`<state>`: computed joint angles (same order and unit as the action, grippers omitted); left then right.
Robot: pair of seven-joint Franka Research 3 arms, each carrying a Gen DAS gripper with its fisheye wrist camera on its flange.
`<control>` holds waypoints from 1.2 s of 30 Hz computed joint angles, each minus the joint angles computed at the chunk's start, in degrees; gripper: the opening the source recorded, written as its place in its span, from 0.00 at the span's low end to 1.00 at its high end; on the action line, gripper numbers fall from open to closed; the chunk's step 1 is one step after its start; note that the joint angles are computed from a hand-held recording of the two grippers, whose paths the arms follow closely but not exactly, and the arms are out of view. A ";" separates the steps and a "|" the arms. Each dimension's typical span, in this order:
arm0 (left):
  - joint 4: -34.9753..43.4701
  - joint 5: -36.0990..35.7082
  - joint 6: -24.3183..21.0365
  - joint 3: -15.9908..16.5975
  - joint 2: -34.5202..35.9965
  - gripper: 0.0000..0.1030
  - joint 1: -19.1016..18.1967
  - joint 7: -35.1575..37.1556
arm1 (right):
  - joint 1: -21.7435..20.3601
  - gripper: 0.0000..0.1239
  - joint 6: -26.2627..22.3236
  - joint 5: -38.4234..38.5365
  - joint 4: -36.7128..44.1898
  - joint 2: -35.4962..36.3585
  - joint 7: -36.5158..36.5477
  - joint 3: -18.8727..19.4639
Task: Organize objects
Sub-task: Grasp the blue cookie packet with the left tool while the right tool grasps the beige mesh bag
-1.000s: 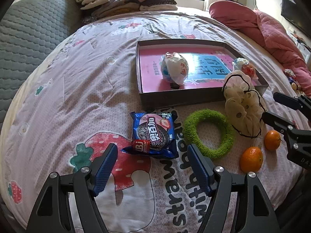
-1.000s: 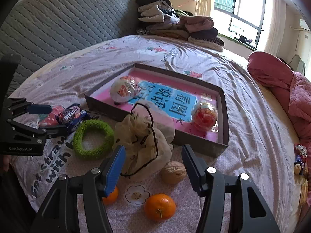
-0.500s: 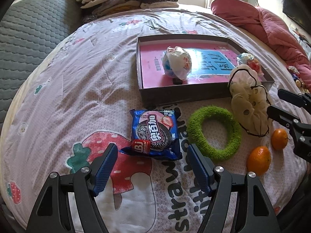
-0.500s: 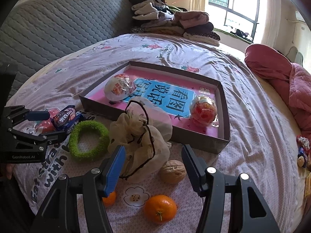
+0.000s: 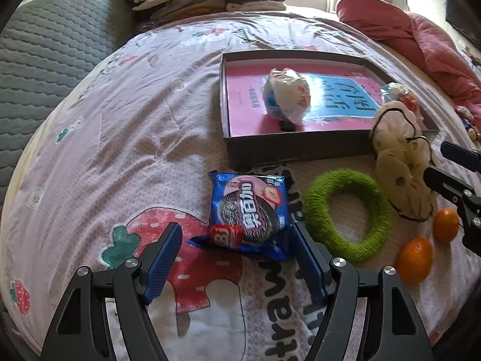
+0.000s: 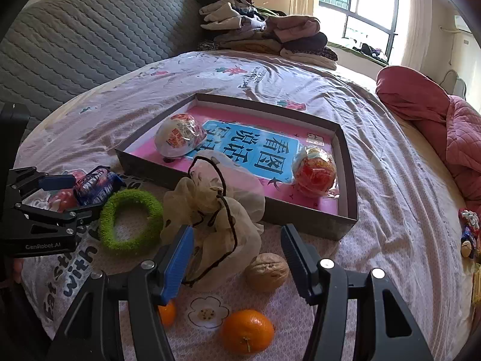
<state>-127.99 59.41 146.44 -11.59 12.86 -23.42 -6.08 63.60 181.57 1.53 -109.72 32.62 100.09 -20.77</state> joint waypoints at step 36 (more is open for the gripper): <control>0.30 10.24 7.95 3.11 2.18 0.55 1.29 -11.12 | -4.30 0.21 -2.09 -4.14 5.78 4.27 1.87 3.47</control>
